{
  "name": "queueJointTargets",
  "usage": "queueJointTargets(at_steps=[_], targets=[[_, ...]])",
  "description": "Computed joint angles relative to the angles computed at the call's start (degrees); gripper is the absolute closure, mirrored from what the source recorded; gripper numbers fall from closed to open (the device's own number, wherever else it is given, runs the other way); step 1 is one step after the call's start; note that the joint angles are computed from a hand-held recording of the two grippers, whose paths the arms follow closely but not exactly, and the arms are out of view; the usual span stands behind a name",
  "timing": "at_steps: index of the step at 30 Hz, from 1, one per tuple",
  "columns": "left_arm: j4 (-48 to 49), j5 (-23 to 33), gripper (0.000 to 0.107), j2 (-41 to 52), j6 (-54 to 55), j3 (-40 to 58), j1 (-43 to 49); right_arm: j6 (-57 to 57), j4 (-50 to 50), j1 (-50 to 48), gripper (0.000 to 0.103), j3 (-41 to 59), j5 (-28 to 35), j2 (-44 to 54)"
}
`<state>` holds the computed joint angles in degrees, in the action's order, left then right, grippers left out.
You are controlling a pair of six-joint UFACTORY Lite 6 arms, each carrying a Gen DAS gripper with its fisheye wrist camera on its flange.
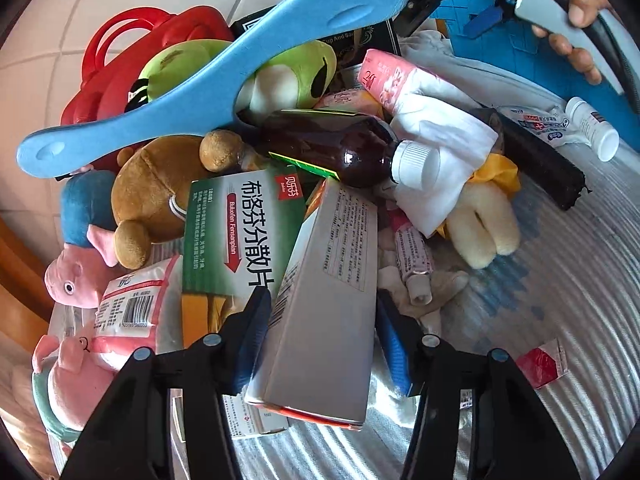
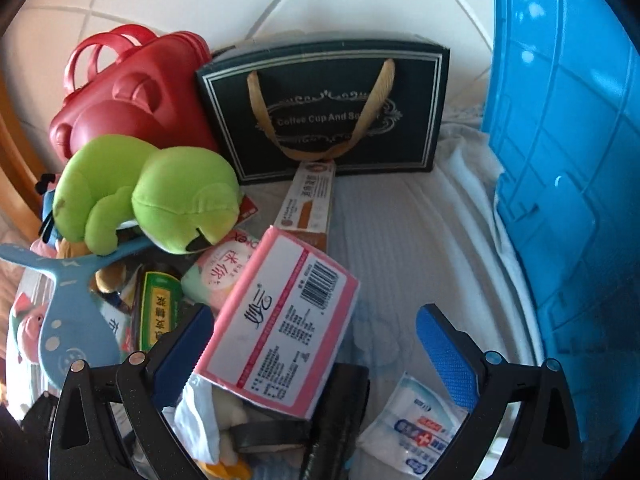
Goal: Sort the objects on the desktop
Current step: 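Grasp the white medicine box with the left tool while the right tool grasps the pink-edged tissue pack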
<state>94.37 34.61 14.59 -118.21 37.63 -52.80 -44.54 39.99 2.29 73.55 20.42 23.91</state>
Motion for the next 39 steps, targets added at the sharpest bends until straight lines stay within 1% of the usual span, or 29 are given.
queueJointTargets(at_steps=[2,3,5,6,9,10,11,12,14,16,20,22,26,29,32,35,37,39], targets=[[0.42,-0.15,0.056,0.06,0.17,-0.01,0.09,7.62,-5.44,0.49,0.000,5.92,2.95,5.82],[0.85,-0.18,0.056,-0.10,-0.15,-0.26,0.14,9.71,-6.20,0.47,0.000,9.28,5.57,8.94],[1.44,-0.11,0.056,-0.03,-1.13,-0.43,0.00,10.39,-3.68,-0.03,0.000,14.74,10.46,13.92],[1.42,-0.01,0.056,0.15,-1.23,-0.26,-0.04,13.03,-5.21,0.44,0.000,16.55,10.83,15.71],[1.57,0.22,0.056,0.44,-1.72,-0.10,-0.16,15.98,-6.54,1.38,0.001,21.41,13.17,20.67],[1.64,0.13,0.056,0.39,-1.84,-0.05,-0.06,15.88,-6.04,1.53,0.004,21.37,12.87,20.96],[1.89,-0.01,0.057,0.25,-2.12,-0.16,0.09,14.34,-4.90,1.78,0.008,19.41,10.92,19.61],[2.38,-0.31,0.058,-0.16,-2.69,-0.46,0.34,12.84,-4.60,2.12,0.010,17.83,9.71,18.34],[3.90,-1.54,0.062,-1.75,-4.69,-1.45,1.10,8.27,-2.72,2.46,0.013,14.04,7.87,15.25],[5.55,-3.17,0.062,-3.48,-6.90,-2.60,2.11,3.92,-0.17,2.16,0.014,9.84,6.56,11.61],[3.63,-3.59,0.063,-7.09,-5.91,-4.43,1.42,-1.01,3.32,0.17,0.014,2.38,5.08,3.83],[0.89,-2.54,0.063,-9.89,-4.34,-5.46,0.20,-2.88,4.22,-0.95,0.014,-1.13,4.53,-0.37],[-6.49,1.38,0.063,-15.51,0.79,-6.41,-4.25,-6.47,4.73,-2.29,0.014,-8.66,3.95,-10.40],[-12.24,6.11,0.063,-19.46,5.71,-6.16,-9.12,-8.87,5.69,-2.94,0.014,-15.87,3.92,-19.99],[-16.81,11.30,0.063,-22.98,10.38,-4.50,-13.89,-11.56,7.30,-5.28,0.014,-20.23,6.79,-28.88],[-19.76,16.83,0.063,-25.63,14.30,-1.78,-19.30,-13.08,8.45,-9.97,0.014,-25.07,12.08,-40.57],[-20.64,19.49,0.063,-26.85,17.97,0.98,-21.90,-13.87,9.80,-13.00,0.014,-26.32,14.63,-46.02],[-21.40,22.20,0.063,-27.26,22.08,5.02,-24.90,-13.18,9.63,-18.42,0.014,-27.06,20.46,-53.75]])
